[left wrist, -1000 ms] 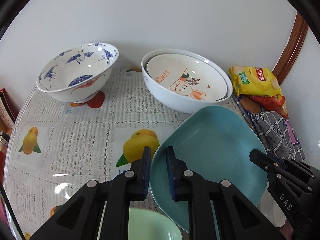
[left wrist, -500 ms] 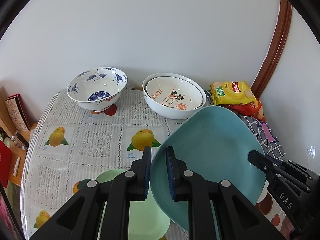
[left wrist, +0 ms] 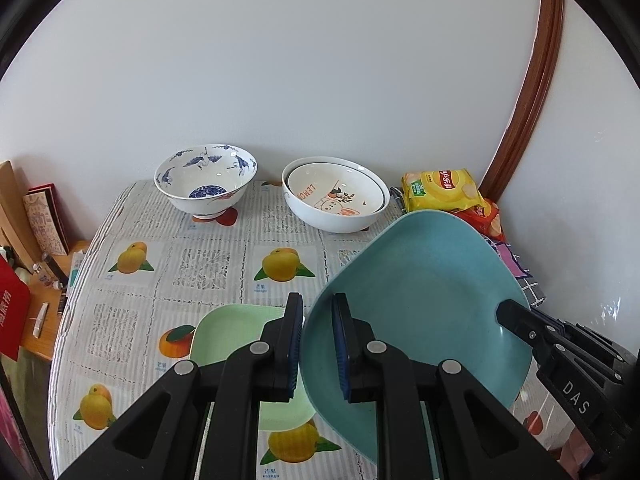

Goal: Organize plates and bowls
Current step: 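Lift the teal plate with both tools toward the green plate stack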

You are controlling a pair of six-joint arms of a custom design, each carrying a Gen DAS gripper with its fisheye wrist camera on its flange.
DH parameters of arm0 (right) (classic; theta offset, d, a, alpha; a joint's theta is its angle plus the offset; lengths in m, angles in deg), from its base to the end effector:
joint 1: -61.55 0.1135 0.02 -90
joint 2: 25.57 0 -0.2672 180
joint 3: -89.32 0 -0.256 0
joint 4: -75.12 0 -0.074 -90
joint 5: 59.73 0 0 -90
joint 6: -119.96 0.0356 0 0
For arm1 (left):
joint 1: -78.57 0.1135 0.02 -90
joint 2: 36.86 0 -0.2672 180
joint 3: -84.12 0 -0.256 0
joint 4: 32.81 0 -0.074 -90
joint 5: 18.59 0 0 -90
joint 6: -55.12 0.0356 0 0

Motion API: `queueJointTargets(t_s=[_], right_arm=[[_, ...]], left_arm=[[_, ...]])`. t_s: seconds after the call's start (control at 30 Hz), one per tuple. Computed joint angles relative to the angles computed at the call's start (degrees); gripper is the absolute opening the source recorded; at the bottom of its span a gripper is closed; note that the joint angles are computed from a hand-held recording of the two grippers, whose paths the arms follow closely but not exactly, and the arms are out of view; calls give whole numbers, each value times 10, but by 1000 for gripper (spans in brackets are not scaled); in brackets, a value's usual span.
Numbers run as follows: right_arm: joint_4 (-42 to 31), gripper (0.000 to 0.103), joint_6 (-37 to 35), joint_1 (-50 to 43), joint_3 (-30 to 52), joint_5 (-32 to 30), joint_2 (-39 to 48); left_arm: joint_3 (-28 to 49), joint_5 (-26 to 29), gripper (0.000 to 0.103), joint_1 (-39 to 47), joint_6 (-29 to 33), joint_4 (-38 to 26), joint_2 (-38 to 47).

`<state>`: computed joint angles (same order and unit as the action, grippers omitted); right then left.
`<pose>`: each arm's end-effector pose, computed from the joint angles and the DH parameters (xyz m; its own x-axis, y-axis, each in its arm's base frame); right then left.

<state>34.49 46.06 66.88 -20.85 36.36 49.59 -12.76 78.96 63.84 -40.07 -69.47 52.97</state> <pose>0.2816 0.0225 0.2694 -0.6929 0.2123 -0.6890 0.1803 0.9763 0.1195 0.3401 -0.0943 0.2757 -0.6926 0.0894 -0.7158 0.2829 0.9464 -0.1556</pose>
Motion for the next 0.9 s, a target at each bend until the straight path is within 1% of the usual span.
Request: queueJointTargets(t_s=[0.43, 0.9], right_arm=[[-11, 8, 25, 40, -13, 24, -30], [-8, 9, 37, 60, -13, 34, -26]], left_arm=[[-37, -1, 15, 15, 2, -7, -52], [-53, 9, 15, 33, 5, -7, -59]])
